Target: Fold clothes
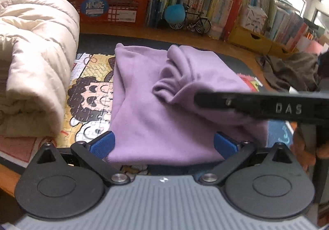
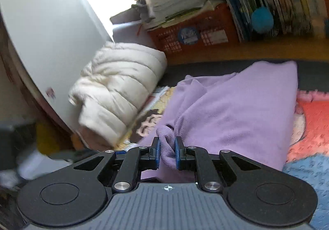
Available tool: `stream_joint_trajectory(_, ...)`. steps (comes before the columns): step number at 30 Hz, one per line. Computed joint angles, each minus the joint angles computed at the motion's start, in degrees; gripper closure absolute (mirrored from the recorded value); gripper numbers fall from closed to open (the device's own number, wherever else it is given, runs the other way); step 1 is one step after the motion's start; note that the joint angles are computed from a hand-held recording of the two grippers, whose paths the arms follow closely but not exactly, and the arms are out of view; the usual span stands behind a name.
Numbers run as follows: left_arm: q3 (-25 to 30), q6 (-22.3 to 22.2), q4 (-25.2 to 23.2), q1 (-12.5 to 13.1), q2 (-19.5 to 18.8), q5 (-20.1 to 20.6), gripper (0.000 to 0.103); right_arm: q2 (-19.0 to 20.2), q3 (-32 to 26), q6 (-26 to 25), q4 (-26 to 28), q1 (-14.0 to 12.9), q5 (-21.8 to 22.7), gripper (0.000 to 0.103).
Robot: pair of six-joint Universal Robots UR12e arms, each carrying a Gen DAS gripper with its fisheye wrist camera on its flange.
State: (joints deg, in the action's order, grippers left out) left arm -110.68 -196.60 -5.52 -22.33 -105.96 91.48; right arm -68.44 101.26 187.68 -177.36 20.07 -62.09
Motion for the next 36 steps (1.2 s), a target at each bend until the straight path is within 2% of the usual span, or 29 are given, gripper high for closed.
stream_joint_trajectory(1,-0.2,0.5,-0.2,-0.1,0.1,0.4,0.0,-0.2,0.5,-2.1,-2.5,0.7,-3.2,0.073)
stream_joint_trajectory(2,-0.3,0.8,-0.3,-0.2,0.2,0.8,0.0,-0.3,0.9,-4.6,-5.1,1.5,-6.5,0.042)
stream_joint_trajectory(3,-0.2,0.7,-0.5,-0.3,0.1,1.2,0.0,-0.2,1.2,-8.4,-7.8,2.6,-11.2,0.005)
stream_joint_trajectory(4,-0.2,0.5,-0.6,-0.2,0.0,1.0,0.0,0.0,1.4,-13.0,-10.3,3.9,-16.1,0.0)
stream_joint_trajectory(6,-0.3,0.1,-0.7,-0.1,0.0,0.8,0.0,0.9,1.4,-22.5,-13.4,5.7,-21.5,0.001)
stream_joint_trajectory(7,-0.3,0.4,-0.7,-0.1,0.0,0.9,0.0,1.3,1.0,-24.9,-13.4,6.1,-22.2,0.001)
stream_joint_trajectory(8,-0.4,0.7,-0.7,-0.1,0.0,0.9,0.0,1.6,0.5,-25.4,-12.5,6.2,-21.9,0.008)
stream_joint_trajectory(9,-0.6,1.0,-0.2,-0.1,0.1,0.5,0.0,1.7,-0.1,-24.5,-10.5,6.2,-20.7,0.023)
stream_joint_trajectory(10,-0.8,1.2,0.2,0.0,0.2,0.2,0.0,1.8,-0.8,-21.6,-7.0,5.9,-18.6,0.037)
stream_joint_trajectory(11,-1.0,1.5,0.6,0.0,0.4,0.1,0.0,1.9,-1.6,-17.6,-3.8,5.8,-17.5,0.066)
stream_joint_trajectory(13,-1.3,2.0,1.1,0.0,0.6,0.2,0.0,2.1,-2.3,-9.0,-0.9,4.6,-14.8,0.08)
stream_joint_trajectory(17,-2.4,2.3,2.5,0.2,1.4,0.7,0.0,1.3,-2.2,3.3,-3.5,1.6,-7.5,0.086)
stream_joint_trajectory(20,-3.5,2.3,4.7,0.7,1.9,-0.4,0.0,0.5,-3.1,6.1,-7.2,0.7,-4.8,0.087)
stream_joint_trajectory(22,-4.0,2.3,5.2,1.0,2.0,-1.0,0.0,0.4,-4.1,4.6,-8.1,0.8,-0.5,0.087)
stream_joint_trajectory(24,-3.9,1.8,3.5,1.0,2.0,-0.7,0.0,0.9,-5.2,1.2,-7.1,1.5,4.3,0.087)
stream_joint_trajectory(26,-3.9,1.5,2.2,1.0,2.1,-0.4,0.0,1.6,-6.0,-4.0,-3.1,2.5,7.8,0.087)
stream_joint_trajectory(28,-4.5,1.6,2.2,1.0,2.5,-0.3,0.0,2.4,-6.9,-7.6,3.5,3.3,8.7,0.087)
stream_joint_trajectory(30,-5.0,1.7,2.2,1.0,2.9,0.1,0.0,3.5,-8.1,-8.6,11.6,3.7,8.9,0.084)
stream_joint_trajectory(31,-5.2,1.6,2.0,0.9,3.1,0.4,0.0,4.1,-8.3,-8.3,13.9,3.6,9.0,0.083)
stream_joint_trajectory(32,-5.3,1.6,1.7,1.0,3.3,0.7,0.0,4.4,-8.1,-7.6,13.8,3.4,9.9,0.081)
stream_joint_trajectory(34,-5.6,1.5,1.5,1.0,3.9,1.9,0.0,3.9,-6.9,-6.4,11.2,2.7,11.3,0.065)
stream_joint_trajectory(35,-5.8,1.5,1.5,1.0,4.2,2.4,0.0,3.3,-6.3,-6.4,10.4,2.4,11.7,0.036)
stream_joint_trajectory(36,-6.1,1.5,2.4,1.1,4.5,2.7,0.0,2.7,-5.4,-5.4,8.1,1.8,12.8,0.023)
